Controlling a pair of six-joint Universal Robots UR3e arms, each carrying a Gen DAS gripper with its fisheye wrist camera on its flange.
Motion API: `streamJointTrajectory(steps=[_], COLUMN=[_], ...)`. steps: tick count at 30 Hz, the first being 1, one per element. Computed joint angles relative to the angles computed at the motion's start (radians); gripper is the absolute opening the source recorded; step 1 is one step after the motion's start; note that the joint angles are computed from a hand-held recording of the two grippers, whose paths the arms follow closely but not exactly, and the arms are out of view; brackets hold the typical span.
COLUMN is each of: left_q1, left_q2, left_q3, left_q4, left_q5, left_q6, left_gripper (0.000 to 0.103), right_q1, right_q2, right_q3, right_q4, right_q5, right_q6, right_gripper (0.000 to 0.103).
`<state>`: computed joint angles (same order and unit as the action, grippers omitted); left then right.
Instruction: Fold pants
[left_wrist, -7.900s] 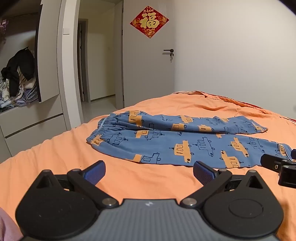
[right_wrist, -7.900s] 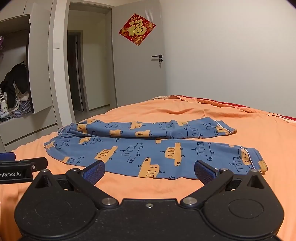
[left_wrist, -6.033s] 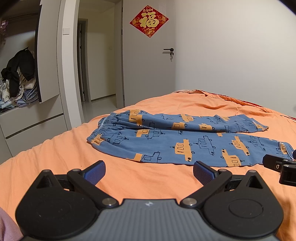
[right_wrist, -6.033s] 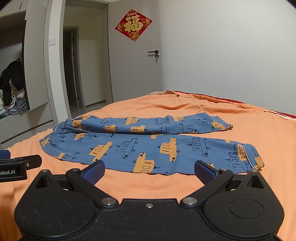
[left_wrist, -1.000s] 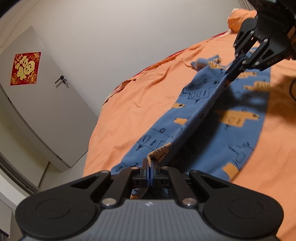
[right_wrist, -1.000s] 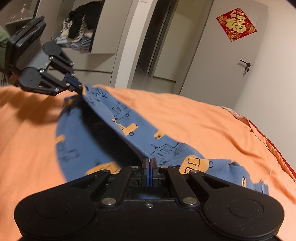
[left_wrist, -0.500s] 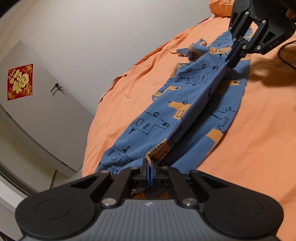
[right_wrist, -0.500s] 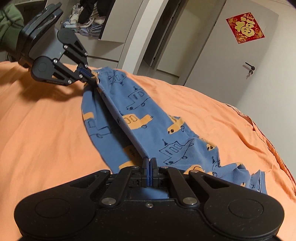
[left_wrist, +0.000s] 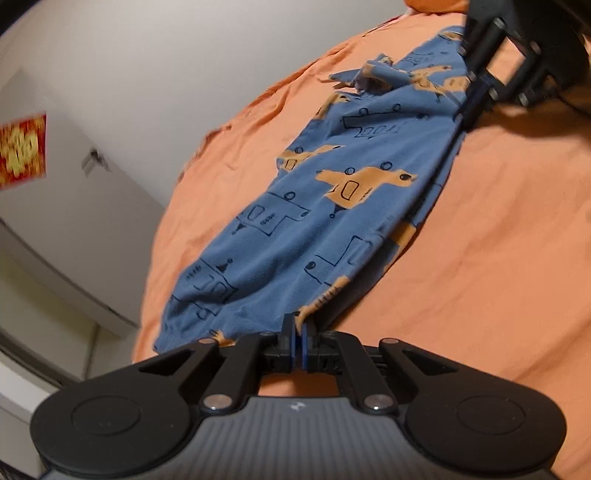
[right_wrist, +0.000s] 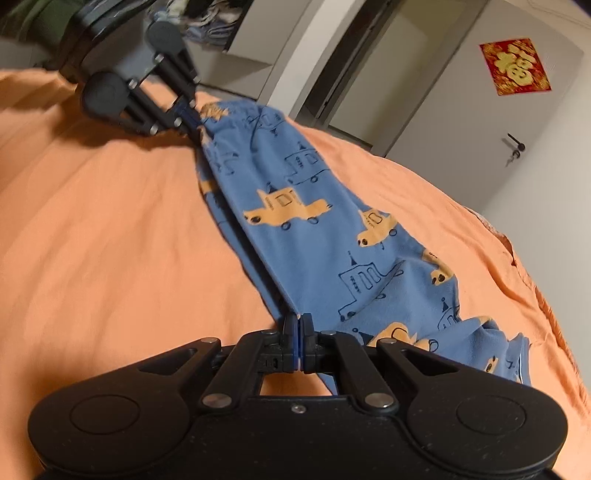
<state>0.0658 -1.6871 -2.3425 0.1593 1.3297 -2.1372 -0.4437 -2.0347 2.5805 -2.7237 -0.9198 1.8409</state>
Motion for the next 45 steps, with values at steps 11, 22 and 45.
streamJointTrajectory(steps=[11, 22, 45], left_q1=[-0.254, -0.775, -0.771], left_q2=[-0.069, -0.662, -0.771], left_q3=[0.291, 1.069, 1.370], left_q4=[-0.171, -0.267, -0.705], left_q5=[-0.021, 0.477, 0.494], left_q6=[-0.564, -0.468, -0.771], left_gripper=[0.103, 0.091, 0.000], right_q1=[-0.419, -0.824, -0.261], right_q2=[-0.318, -0.060, 0.834], right_q3=[-0.151, -0.306, -1.110], right_q4=[0.761, 0.850, 0.468], right_q5=[0.199, 0.291, 0.137], right_q6=[-0.239, -0.124, 0.626], right_gripper=[0.094, 0.102, 0.047])
